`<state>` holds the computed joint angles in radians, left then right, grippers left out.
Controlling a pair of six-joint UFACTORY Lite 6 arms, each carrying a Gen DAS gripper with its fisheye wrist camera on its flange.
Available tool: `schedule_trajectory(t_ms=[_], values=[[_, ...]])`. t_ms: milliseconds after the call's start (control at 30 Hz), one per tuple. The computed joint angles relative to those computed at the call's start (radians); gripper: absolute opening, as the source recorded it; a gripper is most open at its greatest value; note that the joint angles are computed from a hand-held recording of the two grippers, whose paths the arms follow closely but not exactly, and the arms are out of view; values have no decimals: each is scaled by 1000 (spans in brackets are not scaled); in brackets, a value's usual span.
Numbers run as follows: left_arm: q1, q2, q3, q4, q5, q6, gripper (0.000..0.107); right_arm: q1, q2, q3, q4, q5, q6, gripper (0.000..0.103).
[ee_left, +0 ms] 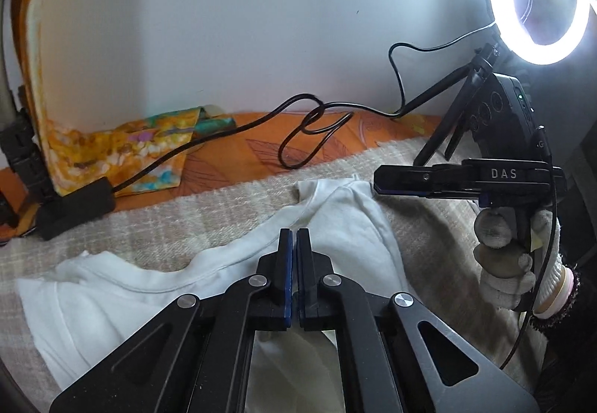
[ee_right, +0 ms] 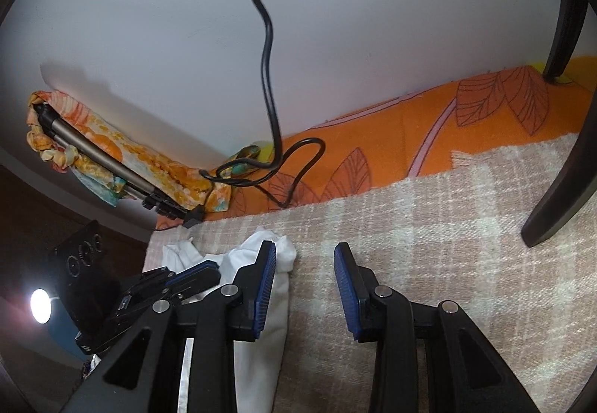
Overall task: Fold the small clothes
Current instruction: 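Grasp the collar end with the left gripper while the right gripper grasps beside it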
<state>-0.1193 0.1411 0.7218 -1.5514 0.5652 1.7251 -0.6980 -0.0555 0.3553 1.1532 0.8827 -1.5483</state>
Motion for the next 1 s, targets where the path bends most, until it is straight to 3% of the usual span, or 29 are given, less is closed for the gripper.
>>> schedule_trajectory(t_ms=[167,267,333,367,400,467,567,667,733,800,933,1000], values=[[-1,-21,-19,-14,1,28,1,86,-3,-18,62,-46,1,32],[-23,-31,-37,-93,-20,98,1,188,-75,-27,96,-104,46,7],[-23,-39,-43,-140,-17,144,3,278,-161,-33,93,-174,100,5],[-23,-29,-29,-119,-16,115,15,304,-181,-28,85,-187,125,5],[-25,-9,0,-65,-20,44,38,320,-194,-21,76,-190,150,5],[-25,15,27,-50,-12,6,48,342,-206,-14,66,-203,170,4],[-54,66,73,-10,-20,-30,47,410,-217,-19,55,-294,213,4],[-152,74,71,-133,-215,47,38,516,-217,-26,18,-472,307,3],[-166,54,56,-202,-245,93,38,545,-236,-35,-22,-553,362,3],[-141,6,22,-219,-207,117,38,466,-279,-54,4,-483,289,4],[-2,-154,-50,-36,-77,-55,38,325,-456,-117,-48,-235,221,7],[57,-263,-98,51,-39,-116,39,371,-502,-130,-84,-200,251,7]])
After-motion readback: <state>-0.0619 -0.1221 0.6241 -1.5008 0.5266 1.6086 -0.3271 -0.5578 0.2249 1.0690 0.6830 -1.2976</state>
